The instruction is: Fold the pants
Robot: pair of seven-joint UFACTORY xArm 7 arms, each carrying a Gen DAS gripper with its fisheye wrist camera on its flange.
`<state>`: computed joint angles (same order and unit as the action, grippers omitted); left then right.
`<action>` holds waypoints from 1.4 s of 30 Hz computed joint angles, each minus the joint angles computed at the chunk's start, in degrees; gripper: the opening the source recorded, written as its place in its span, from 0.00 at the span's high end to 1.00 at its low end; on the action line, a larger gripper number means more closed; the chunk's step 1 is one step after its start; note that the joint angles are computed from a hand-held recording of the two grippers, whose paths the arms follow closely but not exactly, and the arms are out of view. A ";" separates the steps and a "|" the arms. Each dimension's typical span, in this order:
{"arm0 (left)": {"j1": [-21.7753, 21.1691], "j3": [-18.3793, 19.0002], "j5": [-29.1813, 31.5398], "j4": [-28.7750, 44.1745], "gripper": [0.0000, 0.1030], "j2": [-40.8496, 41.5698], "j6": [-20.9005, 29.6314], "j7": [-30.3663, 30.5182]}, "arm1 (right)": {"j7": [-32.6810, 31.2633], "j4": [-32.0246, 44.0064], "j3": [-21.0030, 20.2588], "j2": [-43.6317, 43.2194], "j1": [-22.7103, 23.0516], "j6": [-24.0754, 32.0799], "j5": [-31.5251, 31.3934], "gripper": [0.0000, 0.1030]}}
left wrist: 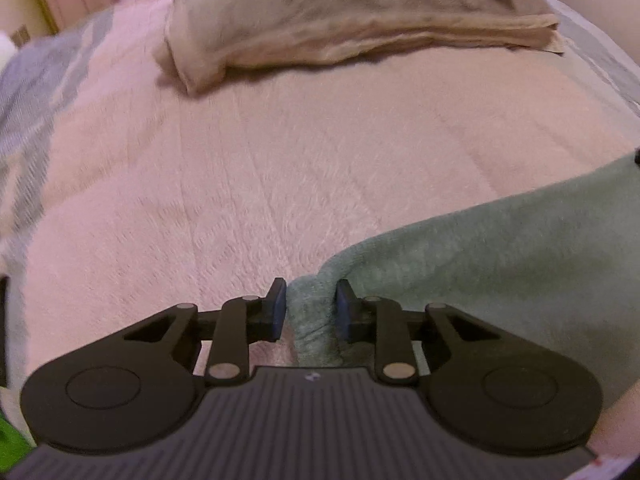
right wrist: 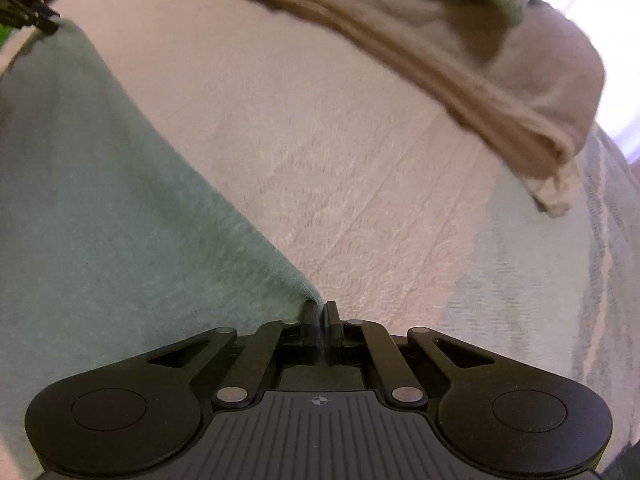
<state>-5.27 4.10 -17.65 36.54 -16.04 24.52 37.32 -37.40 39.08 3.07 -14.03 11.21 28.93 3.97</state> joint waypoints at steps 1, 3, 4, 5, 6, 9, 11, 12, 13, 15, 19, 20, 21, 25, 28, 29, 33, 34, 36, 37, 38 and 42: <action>-0.12 -0.06 -0.18 0.09 0.78 1.00 -0.64 -0.02 | 0.95 0.36 0.13 1.80 -0.27 -0.35 -0.07 1.00; 0.02 -0.26 0.24 0.44 0.75 2.11 -0.76 0.15 | 3.54 -0.29 0.79 2.86 -0.99 -0.78 -1.48 1.00; 0.01 0.09 -0.26 1.06 0.70 2.35 0.04 0.61 | 5.24 -0.92 1.36 2.59 -1.33 -1.97 -2.84 1.00; 0.24 0.41 -0.72 1.37 0.65 2.26 0.59 0.95 | 7.26 -1.22 2.04 2.08 -1.76 -2.35 -4.72 0.98; 0.51 0.69 -1.11 1.52 0.56 2.17 0.80 1.32 | 10.25 -1.65 3.04 1.19 -2.69 -2.36 -7.97 0.91; 1.08 2.73 -3.75 1.72 0.48 -0.14 4.13 4.80 | 23.18 -2.84 7.29 -2.67 -5.55 -1.10 -19.14 0.70; 1.24 3.97 -5.49 1.45 0.48 -2.60 7.20 7.07 | 26.14 -4.29 7.01 -6.63 -3.41 -0.10 -17.39 0.65; 1.13 4.81 -7.25 1.39 0.48 -3.58 8.69 7.95 | 26.75 -4.79 6.51 -8.41 -1.60 0.72 -14.94 0.63; 0.98 5.73 -9.35 1.48 0.51 -4.22 9.94 8.78 | 27.36 -5.49 6.09 -10.31 0.45 1.58 -12.08 0.61; 1.23 6.35 -11.85 1.57 0.52 -4.65 10.96 9.79 | 29.66 -6.33 6.57 -12.23 3.49 2.67 -8.25 0.61; 0.95 6.30 -14.87 1.96 0.61 -3.67 10.12 13.19 | 37.40 -8.49 9.23 -13.71 8.50 3.64 -2.72 0.60; 1.07 5.92 -14.31 1.98 0.64 -3.32 10.63 14.13 | 39.48 -9.01 10.00 -13.70 9.60 3.67 -1.88 0.60; 1.01 5.48 -14.07 1.52 0.68 -3.08 10.37 15.36 | 41.18 -9.57 10.55 -13.95 10.75 3.56 -1.22 0.60; 0.43 2.48 -11.71 -2.31 0.71 -1.12 3.50 18.01 | 44.91 -11.56 11.19 -12.33 15.68 0.25 1.58 0.59; -0.24 2.60 -13.05 -2.55 0.71 0.24 0.94 17.84 | 48.80 -13.30 12.61 -12.62 16.04 -1.56 -0.24 0.57; 0.07 2.34 -12.64 -2.59 0.71 -0.25 0.62 16.85 | 49.60 -13.02 12.70 -12.86 15.92 -1.06 -1.14 0.57; 2.52 0.31 -6.10 -3.47 0.72 -5.75 2.08 9.92 | 50.79 -14.64 12.01 -18.82 17.99 -0.12 -2.18 0.56; 3.25 -0.26 -3.59 -3.90 0.72 -7.83 3.19 8.07 | 50.87 -15.08 11.76 -20.64 18.70 0.77 -1.92 0.56; 3.68 -0.90 0.17 -5.06 0.72 -12.07 4.84 5.55 | 52.84 -16.27 12.19 -24.81 19.46 3.34 -1.30 0.55; 3.40 -1.15 1.41 -5.81 0.73 -14.50 5.75 4.39 | 54.64 -17.21 12.32 -27.53 19.92 4.91 -0.40 0.55; 2.56 -1.26 2.20 -6.36 0.73 -16.89 7.28 3.58 | 56.49 -18.29 12.43 -30.43 20.30 6.61 0.40 0.55; -4.31 -3.53 3.80 -10.27 0.63 -26.82 13.18 2.08 | 66.39 -23.15 14.70 -46.19 20.41 18.23 1.13 0.53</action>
